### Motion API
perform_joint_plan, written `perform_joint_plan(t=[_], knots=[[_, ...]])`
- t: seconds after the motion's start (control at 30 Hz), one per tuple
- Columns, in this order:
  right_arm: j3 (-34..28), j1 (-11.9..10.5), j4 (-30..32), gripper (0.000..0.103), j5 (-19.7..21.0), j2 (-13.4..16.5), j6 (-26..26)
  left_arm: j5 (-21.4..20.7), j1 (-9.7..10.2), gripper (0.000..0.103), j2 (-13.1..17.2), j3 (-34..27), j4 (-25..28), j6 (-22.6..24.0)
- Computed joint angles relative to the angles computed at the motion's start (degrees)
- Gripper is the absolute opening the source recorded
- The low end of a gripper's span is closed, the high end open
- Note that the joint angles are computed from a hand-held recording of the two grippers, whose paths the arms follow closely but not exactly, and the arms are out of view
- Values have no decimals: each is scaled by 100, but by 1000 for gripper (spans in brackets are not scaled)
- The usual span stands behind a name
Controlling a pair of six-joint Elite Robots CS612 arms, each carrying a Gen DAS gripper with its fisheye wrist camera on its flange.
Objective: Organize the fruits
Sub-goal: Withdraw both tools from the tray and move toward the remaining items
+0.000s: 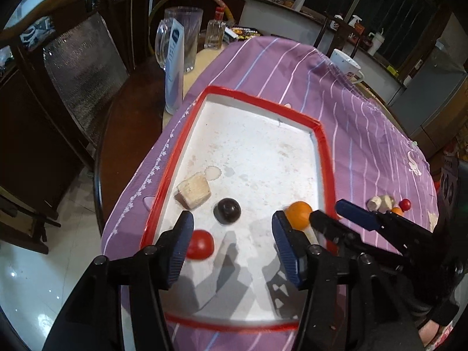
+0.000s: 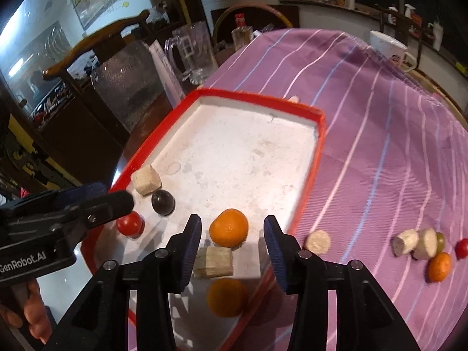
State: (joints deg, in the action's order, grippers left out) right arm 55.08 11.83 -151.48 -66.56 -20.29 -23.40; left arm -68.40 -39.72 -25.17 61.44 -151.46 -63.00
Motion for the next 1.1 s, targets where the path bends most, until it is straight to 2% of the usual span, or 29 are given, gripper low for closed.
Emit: perform_joint_plan(t=[0.13, 0.3, 0.5, 0.67, 0.8, 0.87, 1.1], knots=[[463, -101, -481, 50, 90, -259, 308, 448, -157, 55, -122, -19, 283, 200], [1080, -289, -1073, 50, 188, -582, 900, 916, -338, 65, -212, -118, 381, 511], [1626, -464, -1512, 52, 28, -847, 1454, 1203, -492, 67, -234, -365, 671, 713], [1849, -520, -1695, 52, -135, -937, 1550, 1503, -604, 67, -205, -603, 1098, 770], [1912, -555, -1750, 52, -94, -970, 1559, 1820, -709, 68, -173, -765, 1439, 853], [1948, -575, -1842, 52, -56, -986, 1573, 1992, -761, 73, -146, -859, 1644, 883], [2032, -624, -1864, 52, 113, -1026, 1518, 2048, -822, 74, -92, -1022, 1981, 838]])
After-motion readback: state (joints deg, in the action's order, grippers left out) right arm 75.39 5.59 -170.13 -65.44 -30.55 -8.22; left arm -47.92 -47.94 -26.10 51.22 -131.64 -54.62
